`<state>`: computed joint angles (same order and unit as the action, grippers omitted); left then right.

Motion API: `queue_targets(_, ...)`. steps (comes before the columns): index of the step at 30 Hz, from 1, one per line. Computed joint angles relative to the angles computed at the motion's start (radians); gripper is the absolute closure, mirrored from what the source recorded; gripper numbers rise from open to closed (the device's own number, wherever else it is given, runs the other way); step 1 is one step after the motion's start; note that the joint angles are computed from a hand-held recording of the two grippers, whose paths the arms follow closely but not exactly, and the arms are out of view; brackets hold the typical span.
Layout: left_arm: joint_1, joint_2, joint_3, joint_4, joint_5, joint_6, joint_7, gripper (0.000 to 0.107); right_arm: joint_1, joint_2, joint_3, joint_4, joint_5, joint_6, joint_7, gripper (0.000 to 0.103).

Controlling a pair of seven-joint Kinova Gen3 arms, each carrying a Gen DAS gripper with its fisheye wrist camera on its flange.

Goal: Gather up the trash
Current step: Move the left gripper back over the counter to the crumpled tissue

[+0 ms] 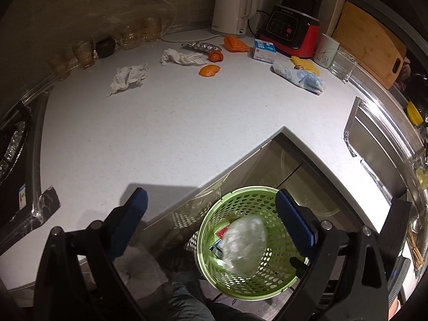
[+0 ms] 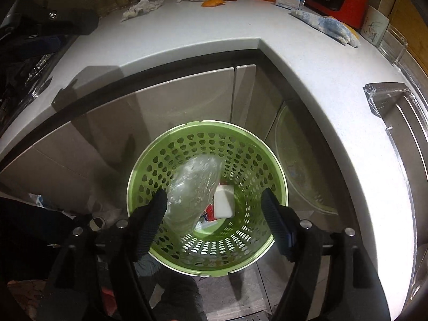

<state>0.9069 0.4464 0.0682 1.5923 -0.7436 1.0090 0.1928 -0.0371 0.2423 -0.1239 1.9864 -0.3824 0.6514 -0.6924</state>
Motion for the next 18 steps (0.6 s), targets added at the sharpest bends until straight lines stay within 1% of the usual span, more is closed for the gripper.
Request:
queue_targets(3,-0.008,-0.006,-0.002,0.006,0.002,-0.001,-0.003,0.016,-0.004,-0.005,-0.002,-0.016,-0.012,0.011,-0.016,0.024)
queue_targets(5,-0.014,-0.011,-0.002,0.010,0.001,-0.003,-0.004,0.016,-0.006,-0.021,-0.004,-0.030,-0.023,0.013,-0.021,0.018)
queue_targets(9,-0.033,-0.023,-0.004,0.014,-0.002,-0.005,-0.016,0.016,-0.014,-0.052,-0.004,-0.077,-0.055,0.024,-0.026,0.009)
queue_targets(11,-0.048,-0.033,-0.007,0.020,-0.006,-0.009,-0.025,0.014,-0.017,-0.066,-0.007,-0.105,-0.085,0.027,-0.022,0.003)
queue_targets(12,-0.055,-0.037,-0.009,0.022,-0.009,-0.008,-0.029,0.012,-0.023,-0.072,-0.007,-0.120,-0.093,0.027,-0.026,0.002)
queue_targets(15,-0.096,-0.061,-0.015,0.040,-0.016,-0.021,-0.048,0.012,-0.049,-0.069,-0.010,-0.176,-0.107,0.021,-0.045,0.002)
queue_targets(18,-0.147,-0.084,-0.024,0.065,-0.023,-0.049,-0.063,0.012,-0.088,-0.046,-0.015,-0.236,-0.085,-0.002,-0.094,0.002)
